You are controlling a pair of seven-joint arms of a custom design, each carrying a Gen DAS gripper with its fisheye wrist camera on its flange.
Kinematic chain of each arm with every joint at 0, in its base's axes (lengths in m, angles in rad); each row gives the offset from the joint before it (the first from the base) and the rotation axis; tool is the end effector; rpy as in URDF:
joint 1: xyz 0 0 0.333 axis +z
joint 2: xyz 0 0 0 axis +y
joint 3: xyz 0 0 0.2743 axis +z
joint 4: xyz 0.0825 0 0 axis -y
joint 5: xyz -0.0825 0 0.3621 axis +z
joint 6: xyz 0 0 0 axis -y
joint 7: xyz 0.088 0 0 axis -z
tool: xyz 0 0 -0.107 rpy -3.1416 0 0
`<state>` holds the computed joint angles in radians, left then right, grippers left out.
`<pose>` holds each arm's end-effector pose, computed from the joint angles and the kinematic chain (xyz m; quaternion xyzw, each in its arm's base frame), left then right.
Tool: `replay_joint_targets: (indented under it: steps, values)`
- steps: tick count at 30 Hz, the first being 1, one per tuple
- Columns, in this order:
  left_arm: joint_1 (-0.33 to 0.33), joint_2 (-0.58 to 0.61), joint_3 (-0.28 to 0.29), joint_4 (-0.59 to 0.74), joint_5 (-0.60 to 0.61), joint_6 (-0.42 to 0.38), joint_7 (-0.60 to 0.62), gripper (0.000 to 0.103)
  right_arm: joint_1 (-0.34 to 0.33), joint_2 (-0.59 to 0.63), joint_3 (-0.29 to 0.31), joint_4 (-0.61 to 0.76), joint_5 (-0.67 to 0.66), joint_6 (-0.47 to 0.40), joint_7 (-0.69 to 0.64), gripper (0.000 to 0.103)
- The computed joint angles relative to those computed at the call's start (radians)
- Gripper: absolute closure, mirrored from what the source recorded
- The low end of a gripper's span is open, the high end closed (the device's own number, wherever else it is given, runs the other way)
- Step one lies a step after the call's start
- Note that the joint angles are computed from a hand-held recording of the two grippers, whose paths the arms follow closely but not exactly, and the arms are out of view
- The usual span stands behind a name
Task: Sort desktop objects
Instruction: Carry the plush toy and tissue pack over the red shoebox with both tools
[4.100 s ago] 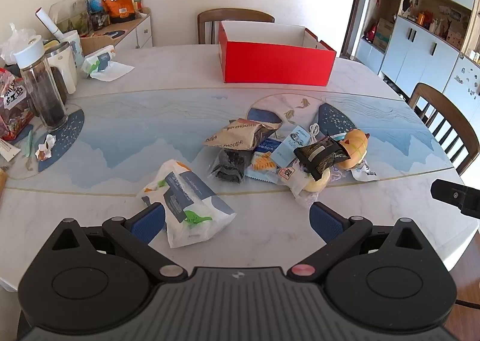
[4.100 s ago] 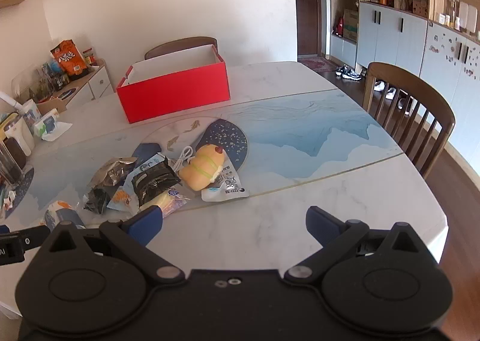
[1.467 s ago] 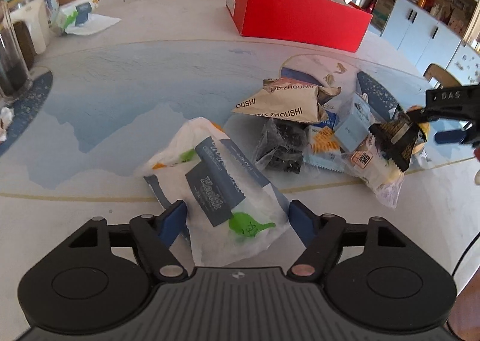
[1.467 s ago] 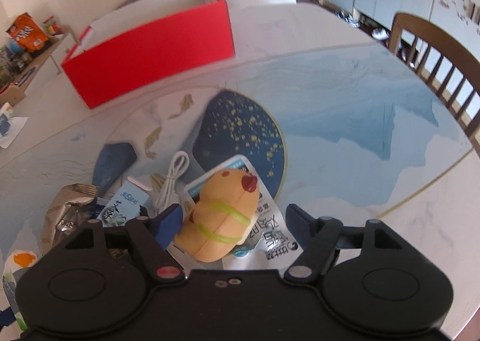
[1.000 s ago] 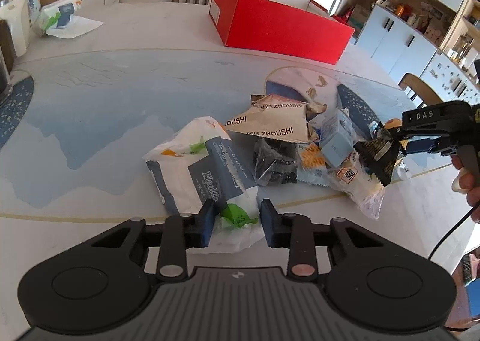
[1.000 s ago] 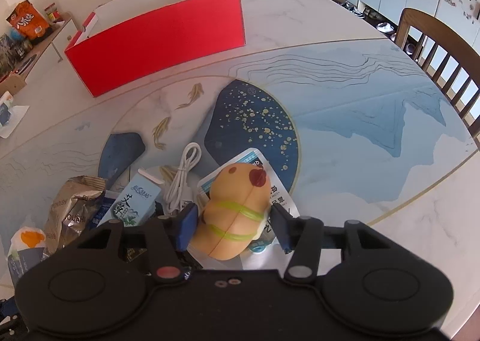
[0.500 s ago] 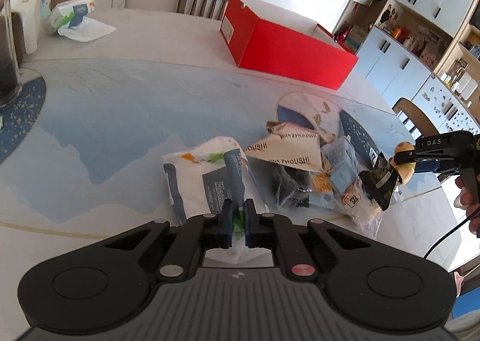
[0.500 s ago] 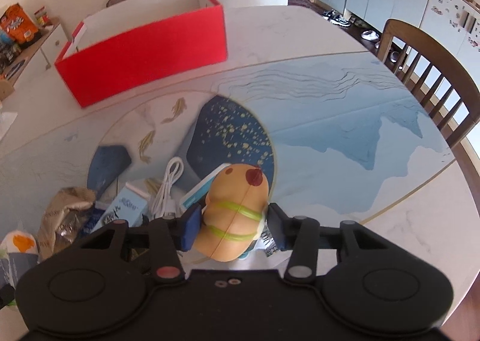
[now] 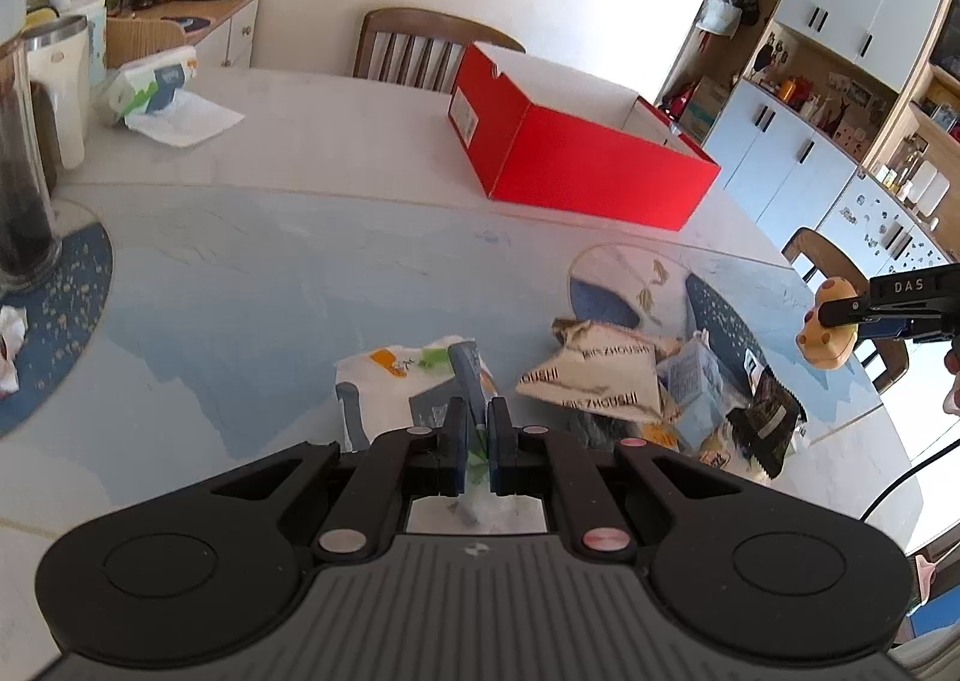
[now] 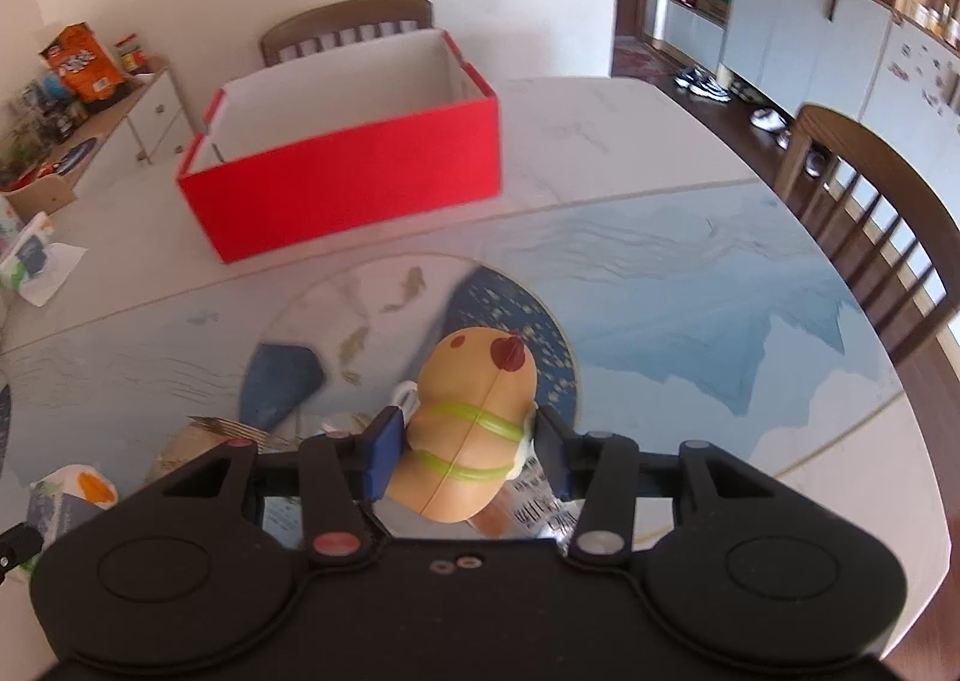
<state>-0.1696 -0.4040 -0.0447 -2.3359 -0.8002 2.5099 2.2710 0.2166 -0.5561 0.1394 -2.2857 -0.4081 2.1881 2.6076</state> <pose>0.4575 -0.0955 0.5230 -0.5078 0.7621 -0.3952 0.0711 0.3989 0.1428 0.5782 -0.4758 0.8228 -0.2428 0.1943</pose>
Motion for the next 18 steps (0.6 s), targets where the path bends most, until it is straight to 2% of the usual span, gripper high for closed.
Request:
replay_joint_targets:
  steps: [9,18]
  values:
    - [0.0,0.011,-0.006,0.021,0.0,0.014,-0.013,0.1,0.02,0.041,-0.021,0.065,0.008,0.034,-0.139,0.057]
    - [0.012,0.022,-0.044,0.044,0.079,0.041,-0.162,0.101,0.025,0.065,-0.075,0.061,0.097,0.129,-0.285,0.057]
